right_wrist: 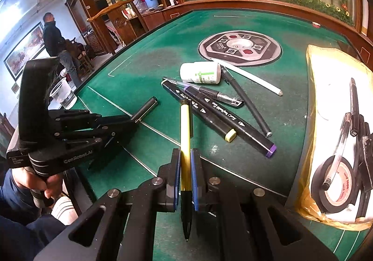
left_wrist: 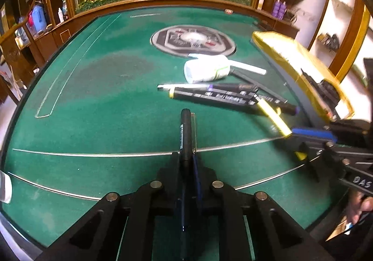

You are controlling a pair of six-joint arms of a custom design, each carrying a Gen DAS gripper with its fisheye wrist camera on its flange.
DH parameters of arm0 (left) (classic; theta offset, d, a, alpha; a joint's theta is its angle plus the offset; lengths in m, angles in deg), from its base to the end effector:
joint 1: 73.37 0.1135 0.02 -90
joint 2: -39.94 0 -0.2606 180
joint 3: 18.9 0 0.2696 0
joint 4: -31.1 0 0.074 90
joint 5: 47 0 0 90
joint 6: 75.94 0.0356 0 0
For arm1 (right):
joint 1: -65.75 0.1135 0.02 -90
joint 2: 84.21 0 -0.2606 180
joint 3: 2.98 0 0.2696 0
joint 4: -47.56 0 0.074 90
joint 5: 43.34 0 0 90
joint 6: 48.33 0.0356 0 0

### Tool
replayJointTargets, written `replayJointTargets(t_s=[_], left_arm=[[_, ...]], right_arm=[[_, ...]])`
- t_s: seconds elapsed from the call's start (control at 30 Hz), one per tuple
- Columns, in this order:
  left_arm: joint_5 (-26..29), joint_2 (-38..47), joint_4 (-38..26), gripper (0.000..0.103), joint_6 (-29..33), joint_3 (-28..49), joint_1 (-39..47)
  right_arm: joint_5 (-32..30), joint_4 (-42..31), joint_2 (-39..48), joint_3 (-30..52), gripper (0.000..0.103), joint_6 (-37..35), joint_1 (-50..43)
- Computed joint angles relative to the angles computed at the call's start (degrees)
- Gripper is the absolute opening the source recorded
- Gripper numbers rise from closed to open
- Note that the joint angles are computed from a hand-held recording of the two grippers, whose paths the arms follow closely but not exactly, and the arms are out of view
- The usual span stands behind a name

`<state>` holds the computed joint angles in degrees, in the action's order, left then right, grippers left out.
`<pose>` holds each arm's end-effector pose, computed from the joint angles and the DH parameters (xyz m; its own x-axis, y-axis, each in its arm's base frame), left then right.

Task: Organize rigid objects
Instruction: 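Carry the yellow marker with the right tool into the tray while the left tool drops the black pen there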

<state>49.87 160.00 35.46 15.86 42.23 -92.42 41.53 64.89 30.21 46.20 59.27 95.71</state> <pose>0.3323 -0.1193 0.0190 -0.7576 0.2946 -0.5825 0.4136 0.9070 -0.0792 0.2705 0.1596 0.0247 -0.7789 -0.1014 -0.6189 -0.3292 0.9060 0.2659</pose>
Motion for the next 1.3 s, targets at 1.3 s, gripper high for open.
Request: replayJointTargets(t_s=[1.3], left_arm=[[7.7, 12.8, -23.2, 0.010, -8.5, 39.7, -20.6]], right_arm=[[-6.2, 1.6, -15.5, -11.9, 0.008, -2.4, -33.7]])
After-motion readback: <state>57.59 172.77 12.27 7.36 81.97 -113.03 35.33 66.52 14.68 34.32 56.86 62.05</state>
